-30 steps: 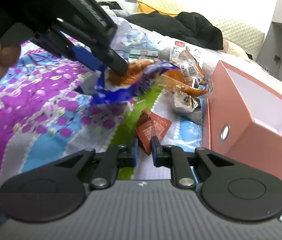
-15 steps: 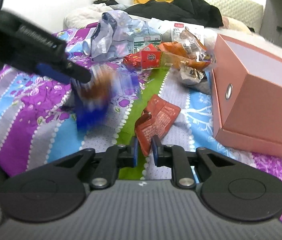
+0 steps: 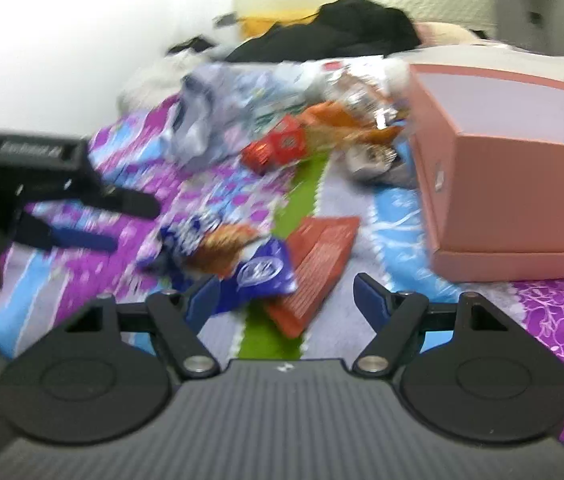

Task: Organize snacks
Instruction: 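Grasp the flat red-orange packet with the right tool while left holds the blue bag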

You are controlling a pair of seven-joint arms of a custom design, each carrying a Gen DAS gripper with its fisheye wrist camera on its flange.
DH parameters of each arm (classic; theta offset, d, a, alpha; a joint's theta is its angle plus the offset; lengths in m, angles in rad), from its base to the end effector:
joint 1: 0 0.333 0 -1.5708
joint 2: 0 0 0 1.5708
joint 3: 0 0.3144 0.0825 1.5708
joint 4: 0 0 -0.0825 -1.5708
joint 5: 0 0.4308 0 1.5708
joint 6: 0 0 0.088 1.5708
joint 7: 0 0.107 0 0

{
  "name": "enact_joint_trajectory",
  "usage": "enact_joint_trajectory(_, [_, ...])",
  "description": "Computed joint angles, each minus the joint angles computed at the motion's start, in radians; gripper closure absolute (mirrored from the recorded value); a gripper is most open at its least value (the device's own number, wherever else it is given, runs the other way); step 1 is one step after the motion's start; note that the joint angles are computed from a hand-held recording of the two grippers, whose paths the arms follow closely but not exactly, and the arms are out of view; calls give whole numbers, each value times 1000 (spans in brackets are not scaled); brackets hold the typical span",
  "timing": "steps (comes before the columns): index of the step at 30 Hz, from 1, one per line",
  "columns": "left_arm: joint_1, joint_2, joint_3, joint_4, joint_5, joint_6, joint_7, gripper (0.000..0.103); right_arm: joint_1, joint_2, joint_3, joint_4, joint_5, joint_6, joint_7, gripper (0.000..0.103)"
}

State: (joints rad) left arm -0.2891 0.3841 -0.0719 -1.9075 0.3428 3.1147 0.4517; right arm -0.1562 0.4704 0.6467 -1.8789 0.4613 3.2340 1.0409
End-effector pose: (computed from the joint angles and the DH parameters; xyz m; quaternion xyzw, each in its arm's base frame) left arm 0.6534 -0.2725 0.3607 -0.7726 0.4921 -0.3933 0.0793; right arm 0.6674 0.2492 0.3717 -0.7220 0.5099 -0.1725 0.4347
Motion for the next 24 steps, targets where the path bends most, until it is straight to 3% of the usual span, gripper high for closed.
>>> enact_joint_trajectory(4, [25,19,-34,17,-42,9,-3,16,136,-6,-151,42,27,-13,89,28])
enact_joint_trajectory(5, [14,22,-23,20,-45,8,-15,16,143,-4,-164,47,4,-16,133,28])
enact_joint_trajectory(7, [27,29,-38,23,-64,18,-23,16,100,15,-108,64,66,-9,98,28])
enact_joint_trajectory(8, [41,34,-54,23,-77,25,-21,16,101,20,-110,74,67,-9,119,28])
enact_joint_trajectory(10, [61,41,-79,26,-97,28,-12,16,154,24,-166,95,71,-7,155,28])
enact_joint_trajectory(16, [42,47,-67,33,-112,13,-25,16,410,66,-472,195,26,-86,340,28])
enact_joint_trajectory(20, [57,54,-85,42,-118,-2,-9,16,416,89,-487,227,-24,-163,348,28])
enact_joint_trajectory(24, [41,61,-72,66,-111,-47,-5,16,351,80,-402,205,7,-186,275,28])
